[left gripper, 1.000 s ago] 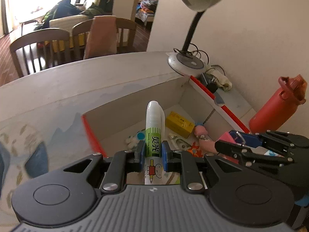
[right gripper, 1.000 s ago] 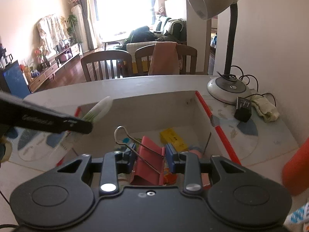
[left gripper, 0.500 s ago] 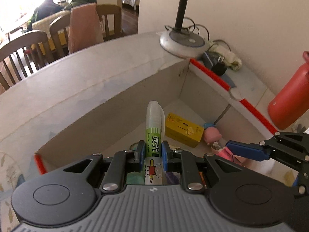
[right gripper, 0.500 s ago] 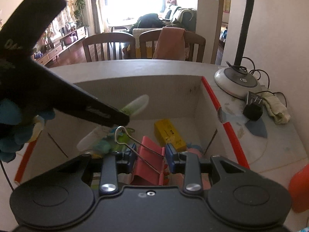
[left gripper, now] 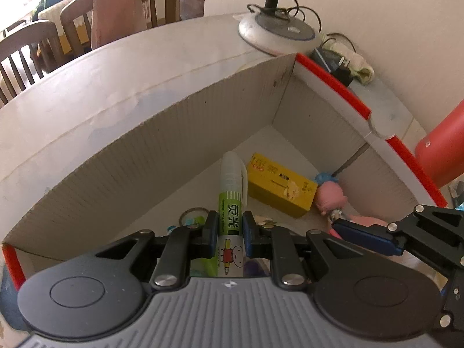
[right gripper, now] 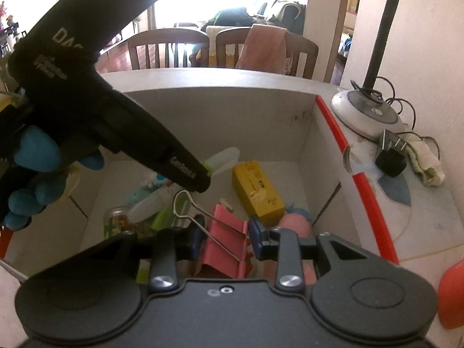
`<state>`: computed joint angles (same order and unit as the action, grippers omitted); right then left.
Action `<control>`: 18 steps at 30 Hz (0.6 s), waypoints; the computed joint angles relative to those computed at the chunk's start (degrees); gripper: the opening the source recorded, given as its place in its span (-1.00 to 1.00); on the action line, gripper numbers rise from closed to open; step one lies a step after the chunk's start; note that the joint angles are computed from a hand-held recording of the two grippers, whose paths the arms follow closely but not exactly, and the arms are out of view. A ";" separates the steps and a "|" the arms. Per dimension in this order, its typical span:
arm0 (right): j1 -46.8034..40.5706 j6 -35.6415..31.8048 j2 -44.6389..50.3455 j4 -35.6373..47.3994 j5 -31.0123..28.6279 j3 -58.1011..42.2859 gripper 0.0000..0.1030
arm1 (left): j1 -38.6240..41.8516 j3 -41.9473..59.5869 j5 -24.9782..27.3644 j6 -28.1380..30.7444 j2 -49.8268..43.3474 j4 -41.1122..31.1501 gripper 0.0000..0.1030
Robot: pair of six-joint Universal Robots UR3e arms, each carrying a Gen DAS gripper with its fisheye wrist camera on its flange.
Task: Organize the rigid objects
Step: 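Open both grippers to release the glue stick and clip in the box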
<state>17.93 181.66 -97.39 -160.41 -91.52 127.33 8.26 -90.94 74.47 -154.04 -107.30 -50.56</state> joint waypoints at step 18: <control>-1.75 2.01 -1.72 3.22 3.25 -0.29 0.07 | 0.97 -1.03 0.45 -0.50 1.40 -1.96 -0.66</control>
<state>16.17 183.67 -99.10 -157.19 -88.27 127.04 9.23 -91.97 74.93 -154.54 -105.89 -52.52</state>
